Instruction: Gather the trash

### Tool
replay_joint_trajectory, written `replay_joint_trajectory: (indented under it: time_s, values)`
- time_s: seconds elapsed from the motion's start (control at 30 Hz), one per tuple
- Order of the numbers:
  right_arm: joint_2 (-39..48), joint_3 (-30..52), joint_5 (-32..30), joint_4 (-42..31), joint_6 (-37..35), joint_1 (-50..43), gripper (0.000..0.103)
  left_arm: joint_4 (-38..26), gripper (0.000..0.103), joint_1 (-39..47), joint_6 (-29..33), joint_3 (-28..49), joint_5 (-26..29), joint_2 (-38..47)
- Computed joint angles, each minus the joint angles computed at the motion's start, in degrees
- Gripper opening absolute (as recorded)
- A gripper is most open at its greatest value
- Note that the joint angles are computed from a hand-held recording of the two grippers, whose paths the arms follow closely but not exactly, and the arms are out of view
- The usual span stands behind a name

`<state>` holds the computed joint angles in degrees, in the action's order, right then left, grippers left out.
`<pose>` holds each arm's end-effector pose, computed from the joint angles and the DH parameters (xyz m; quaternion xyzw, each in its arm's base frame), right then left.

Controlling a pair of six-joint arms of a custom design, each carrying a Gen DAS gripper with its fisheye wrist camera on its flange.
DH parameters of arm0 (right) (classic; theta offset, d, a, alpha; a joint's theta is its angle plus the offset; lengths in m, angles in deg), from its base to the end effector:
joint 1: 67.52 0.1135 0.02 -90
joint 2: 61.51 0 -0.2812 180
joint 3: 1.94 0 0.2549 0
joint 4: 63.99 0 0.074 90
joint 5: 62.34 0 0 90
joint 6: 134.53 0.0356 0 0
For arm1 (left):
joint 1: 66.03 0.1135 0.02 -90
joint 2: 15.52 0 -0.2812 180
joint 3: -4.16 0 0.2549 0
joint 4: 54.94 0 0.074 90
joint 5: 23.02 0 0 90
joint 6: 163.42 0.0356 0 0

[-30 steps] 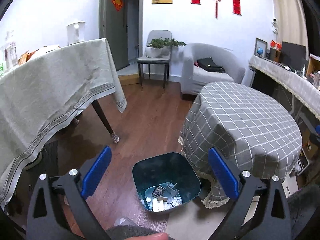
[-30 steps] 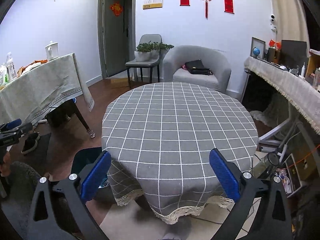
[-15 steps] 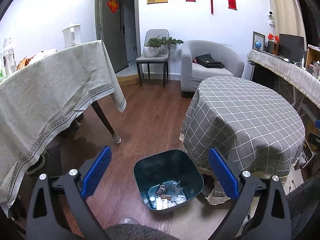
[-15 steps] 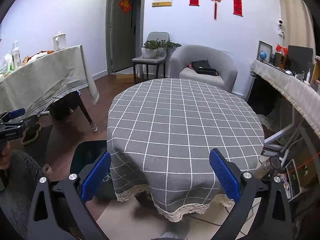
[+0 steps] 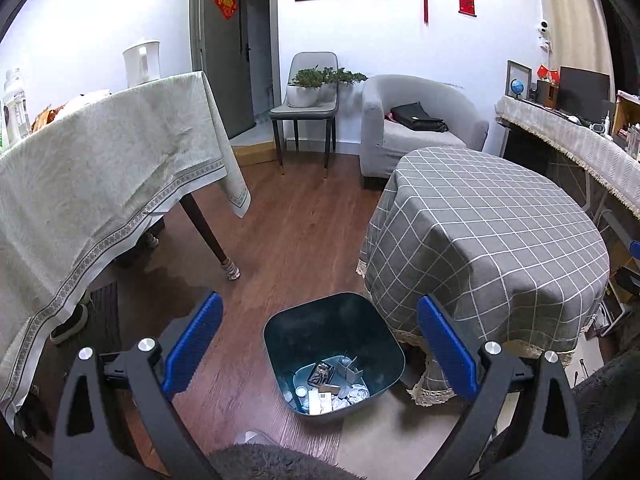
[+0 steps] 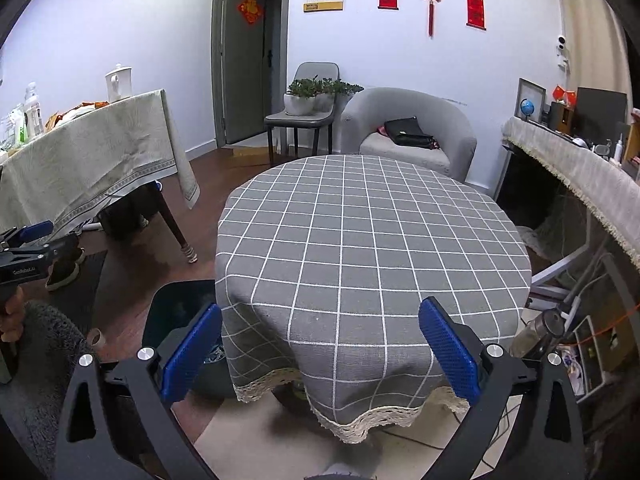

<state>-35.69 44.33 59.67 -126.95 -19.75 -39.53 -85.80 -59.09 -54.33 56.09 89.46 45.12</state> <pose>0.0817 0.0221 0.2546 0.0863 0.8826 -0.0541 0.4589 0.2165 0.0126 0.2519 0.1765 0.8736 -0.0777 0.4468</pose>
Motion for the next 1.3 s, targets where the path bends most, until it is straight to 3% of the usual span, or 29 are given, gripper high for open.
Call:
replay_joint_trajectory:
  time_s: [0.53, 1.3]
  values:
    - [2.4, 0.3, 4.4, -1.4, 3.7, 5.6, 0.099, -0.2, 0.099, -0.1, -0.7, -0.2, 0.1, -0.3]
    - [2.6, 0.4, 4.5, -1.4, 4.5, 5.9, 0.099, -0.2, 0.099, -0.3, -0.9, -0.3, -0.1, -0.5]
